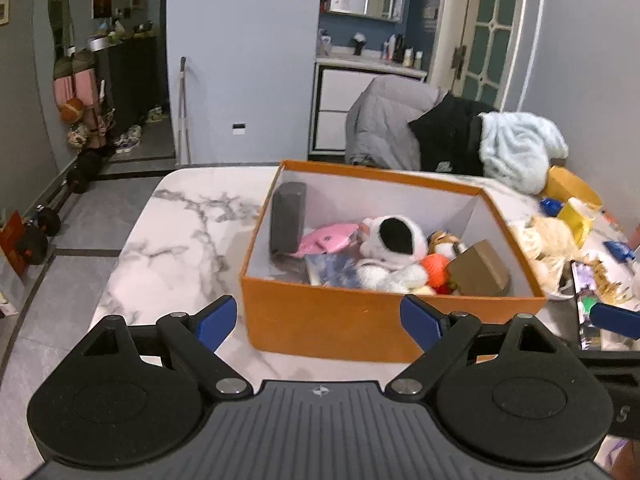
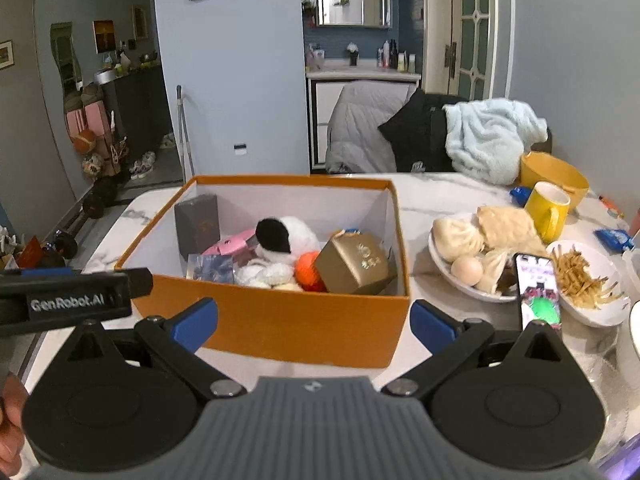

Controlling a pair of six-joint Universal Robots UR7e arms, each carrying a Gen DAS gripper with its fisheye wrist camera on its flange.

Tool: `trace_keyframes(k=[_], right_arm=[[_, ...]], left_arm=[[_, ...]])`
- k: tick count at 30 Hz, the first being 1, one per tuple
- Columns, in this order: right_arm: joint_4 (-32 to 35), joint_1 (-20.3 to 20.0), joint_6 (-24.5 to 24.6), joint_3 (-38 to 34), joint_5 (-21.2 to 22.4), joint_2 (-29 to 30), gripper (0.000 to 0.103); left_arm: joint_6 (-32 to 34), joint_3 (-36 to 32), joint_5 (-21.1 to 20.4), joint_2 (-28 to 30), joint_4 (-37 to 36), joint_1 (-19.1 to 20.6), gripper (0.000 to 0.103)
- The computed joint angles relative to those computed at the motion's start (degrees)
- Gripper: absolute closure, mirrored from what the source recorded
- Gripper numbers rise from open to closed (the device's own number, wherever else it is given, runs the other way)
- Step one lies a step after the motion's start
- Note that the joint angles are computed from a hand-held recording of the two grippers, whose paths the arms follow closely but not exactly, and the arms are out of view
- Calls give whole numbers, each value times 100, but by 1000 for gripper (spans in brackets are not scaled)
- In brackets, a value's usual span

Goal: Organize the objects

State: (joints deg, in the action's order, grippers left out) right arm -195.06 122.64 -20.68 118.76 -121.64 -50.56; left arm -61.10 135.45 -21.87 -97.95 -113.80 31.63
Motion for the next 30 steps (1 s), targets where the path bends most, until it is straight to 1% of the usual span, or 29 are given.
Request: trace_keyframes(k=[4, 9, 17, 30], right_arm=[[139, -12, 146, -111, -89, 121, 1], [152, -11, 154, -129, -129, 211, 1], [89, 26, 71, -135, -222, 282, 1], [43, 33, 94, -99, -250, 286, 1]], left_arm=[[-335, -108, -33, 17, 593, 39, 0], [-557, -153, -37, -34, 902, 50, 0], [-641, -171, -73, -64, 992, 63, 0], [-648, -178, -52, -49, 1038, 55, 0]])
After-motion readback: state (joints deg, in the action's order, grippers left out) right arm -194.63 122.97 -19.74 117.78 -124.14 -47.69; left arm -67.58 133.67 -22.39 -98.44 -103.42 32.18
